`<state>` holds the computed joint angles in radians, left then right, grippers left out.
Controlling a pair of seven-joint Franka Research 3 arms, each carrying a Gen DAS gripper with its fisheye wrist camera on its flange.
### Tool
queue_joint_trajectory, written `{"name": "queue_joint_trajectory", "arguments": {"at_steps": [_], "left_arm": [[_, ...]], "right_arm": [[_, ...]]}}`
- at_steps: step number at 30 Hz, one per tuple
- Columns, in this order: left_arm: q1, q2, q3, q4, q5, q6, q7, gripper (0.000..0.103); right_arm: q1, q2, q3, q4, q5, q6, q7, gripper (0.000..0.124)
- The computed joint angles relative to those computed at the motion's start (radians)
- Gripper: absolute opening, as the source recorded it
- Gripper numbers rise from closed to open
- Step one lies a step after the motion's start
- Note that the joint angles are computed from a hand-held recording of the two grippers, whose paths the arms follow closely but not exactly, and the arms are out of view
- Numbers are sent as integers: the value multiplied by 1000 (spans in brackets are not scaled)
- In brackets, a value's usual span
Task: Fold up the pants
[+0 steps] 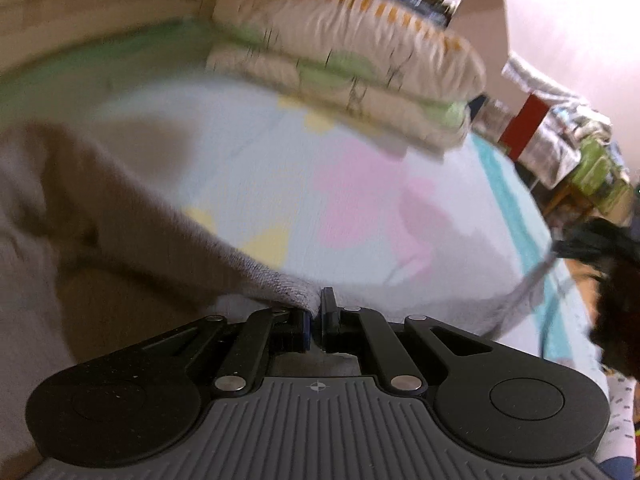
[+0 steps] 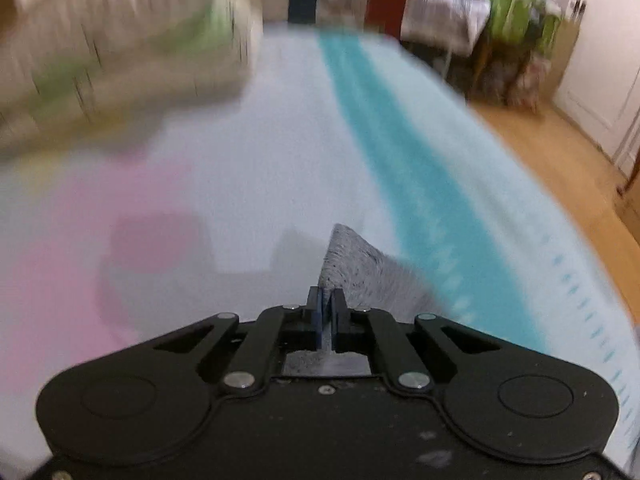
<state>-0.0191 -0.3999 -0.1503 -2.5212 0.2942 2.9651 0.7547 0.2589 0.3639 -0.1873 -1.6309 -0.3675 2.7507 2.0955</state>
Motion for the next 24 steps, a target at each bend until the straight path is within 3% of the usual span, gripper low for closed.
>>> {"name": "queue_joint_trajectory", "arguments": {"at_steps": [3, 6, 10, 13, 17, 22, 24], "left_arm": [[-2, -74, -7, -43, 13, 6, -7, 4], [-53, -140, 0, -107, -13, -22, 5, 5], [-126, -184, -8, -189, -48, -129, 21, 5], [-165, -188, 1, -240, -83, -166, 28, 5], [-168, -188, -7, -265, -95, -161, 20, 5], [-153, -166, -30, -229, -77, -192, 6, 5], [-156, -171, -25, -235, -76, -194, 3, 5]], "right_arm": [[-35, -191, -12, -226, -8, 171, 14, 4], [-117, -328, 27, -420, 81, 259, -48, 4], [-178, -425, 62, -619, 108, 223, -43, 4], [-198, -433, 78, -718, 239, 210, -93, 4], [-265, -455, 131, -803, 212, 279, -19, 4], [-271, -446, 130, -834, 387, 364, -142, 4], [-305, -452, 154, -851, 377, 393, -143, 2]]}}
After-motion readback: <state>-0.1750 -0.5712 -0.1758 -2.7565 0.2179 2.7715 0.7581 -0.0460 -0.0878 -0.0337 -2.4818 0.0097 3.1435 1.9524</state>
